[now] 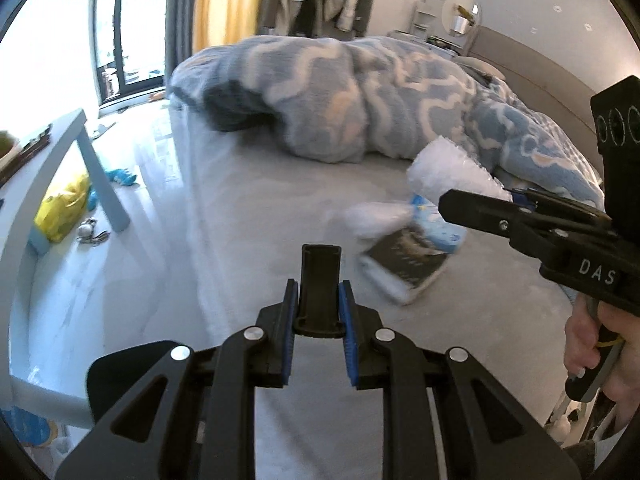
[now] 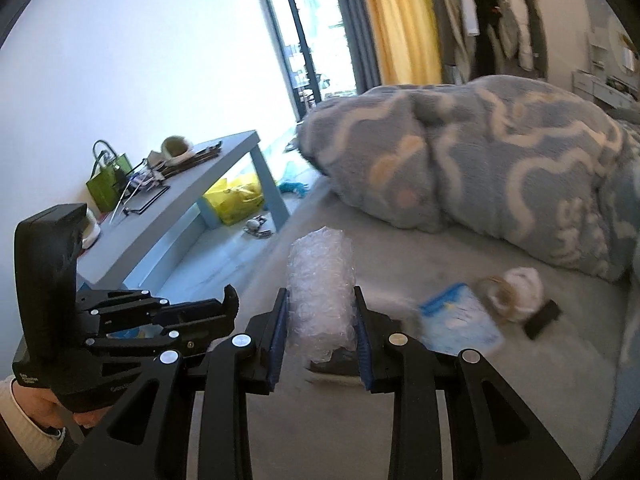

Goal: Collect trash
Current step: 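Carry the bubble wrap and black strip to the bin with both tools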

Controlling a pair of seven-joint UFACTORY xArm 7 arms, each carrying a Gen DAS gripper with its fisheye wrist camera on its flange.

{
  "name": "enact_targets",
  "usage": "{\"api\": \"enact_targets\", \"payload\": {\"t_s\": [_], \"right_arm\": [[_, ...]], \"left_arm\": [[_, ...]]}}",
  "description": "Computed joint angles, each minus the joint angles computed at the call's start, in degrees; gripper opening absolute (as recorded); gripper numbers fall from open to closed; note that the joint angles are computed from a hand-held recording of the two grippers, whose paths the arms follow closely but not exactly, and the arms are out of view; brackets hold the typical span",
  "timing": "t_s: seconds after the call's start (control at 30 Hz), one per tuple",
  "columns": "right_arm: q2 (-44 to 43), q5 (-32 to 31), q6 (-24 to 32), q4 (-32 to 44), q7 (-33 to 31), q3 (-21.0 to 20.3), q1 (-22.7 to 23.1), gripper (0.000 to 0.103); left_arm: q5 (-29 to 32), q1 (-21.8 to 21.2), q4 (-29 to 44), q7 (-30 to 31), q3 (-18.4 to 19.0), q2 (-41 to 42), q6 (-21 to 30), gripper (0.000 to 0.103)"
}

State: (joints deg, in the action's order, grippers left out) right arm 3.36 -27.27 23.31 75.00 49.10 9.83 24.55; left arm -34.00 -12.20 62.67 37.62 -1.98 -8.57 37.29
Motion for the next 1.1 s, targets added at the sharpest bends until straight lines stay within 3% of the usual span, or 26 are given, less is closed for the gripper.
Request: {"api": "enact_targets", "payload": {"t_s": [0.47, 0.83, 1.1], "right_arm": [[15.55, 4.62, 7.55, 19.58, -7.14, -1.86, 7.99, 0.030], [26.77, 10.20, 13.11, 35.44, -12.76, -3.47, 13.09, 0.030], [38.39, 14.99, 21.41, 53.58, -17.37, -4.34, 16.25, 0.030]], "left_arm": [[2.95, 7.24, 2.01, 3.50, 3.94, 2.19, 5.21, 0.022], [13.42, 13.94, 5.40, -3.05, 4.51, 8.64, 11.03, 0.022], [15.15, 18.04, 8.32, -3.19, 4.73, 13.10, 17.37, 0.022]]}}
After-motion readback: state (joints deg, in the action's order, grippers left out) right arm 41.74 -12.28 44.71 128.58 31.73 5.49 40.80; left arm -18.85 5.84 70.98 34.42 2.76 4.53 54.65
